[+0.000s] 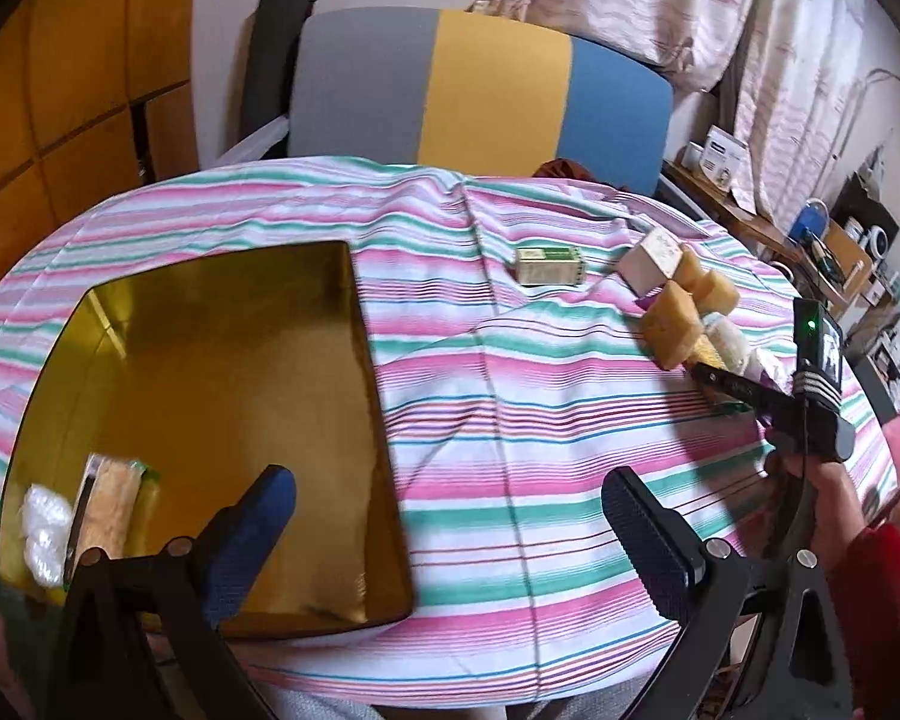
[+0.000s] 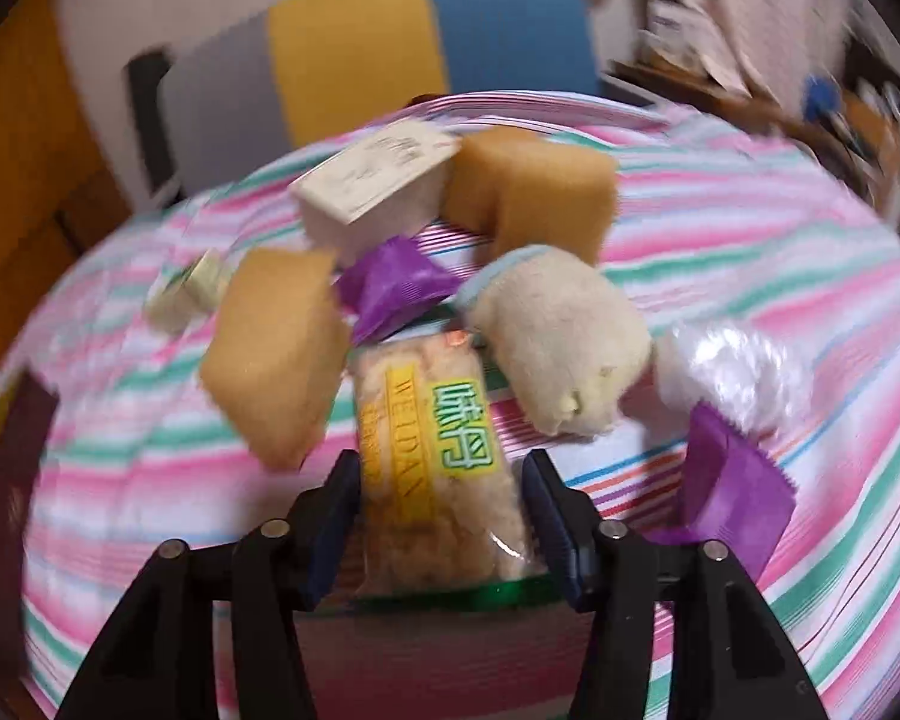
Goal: Organize objects
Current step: 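Grasp the yellow sponge with the left gripper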
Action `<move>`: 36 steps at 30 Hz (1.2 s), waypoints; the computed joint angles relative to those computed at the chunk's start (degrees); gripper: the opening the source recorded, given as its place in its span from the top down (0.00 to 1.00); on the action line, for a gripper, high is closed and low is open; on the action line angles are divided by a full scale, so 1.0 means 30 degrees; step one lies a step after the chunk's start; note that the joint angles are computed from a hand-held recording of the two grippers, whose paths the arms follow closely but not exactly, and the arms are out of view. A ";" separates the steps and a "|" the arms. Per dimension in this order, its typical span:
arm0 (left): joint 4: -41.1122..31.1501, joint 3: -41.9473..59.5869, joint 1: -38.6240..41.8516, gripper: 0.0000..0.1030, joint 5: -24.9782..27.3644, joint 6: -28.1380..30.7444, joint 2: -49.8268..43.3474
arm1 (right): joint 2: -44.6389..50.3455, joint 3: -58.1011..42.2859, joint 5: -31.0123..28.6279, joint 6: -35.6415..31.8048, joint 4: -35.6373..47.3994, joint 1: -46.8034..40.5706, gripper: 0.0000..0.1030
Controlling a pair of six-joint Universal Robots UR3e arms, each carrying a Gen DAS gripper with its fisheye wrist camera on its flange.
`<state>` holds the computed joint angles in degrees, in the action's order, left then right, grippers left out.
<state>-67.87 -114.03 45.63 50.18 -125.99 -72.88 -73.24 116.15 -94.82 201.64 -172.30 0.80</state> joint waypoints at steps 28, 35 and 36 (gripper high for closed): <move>0.8215 1.3790 -1.6866 0.00 0.8327 -1.2395 -1.5906 | 0.0216 0.2814 -0.4574 0.4895 -0.4604 0.1123 0.56; 0.7718 1.5066 -1.6282 0.00 0.7238 -1.2644 -1.7462 | 0.0155 0.3036 -0.4463 0.4817 -0.4895 0.1012 0.56; 0.7972 1.4488 -1.5959 0.00 0.7053 -1.2599 -1.7139 | 0.0177 0.2984 -0.4517 0.4815 -0.4832 0.1045 0.56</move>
<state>-43.96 -70.57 -2.25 71.34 -163.79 -124.30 -72.71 125.10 -108.38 216.08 -186.79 3.93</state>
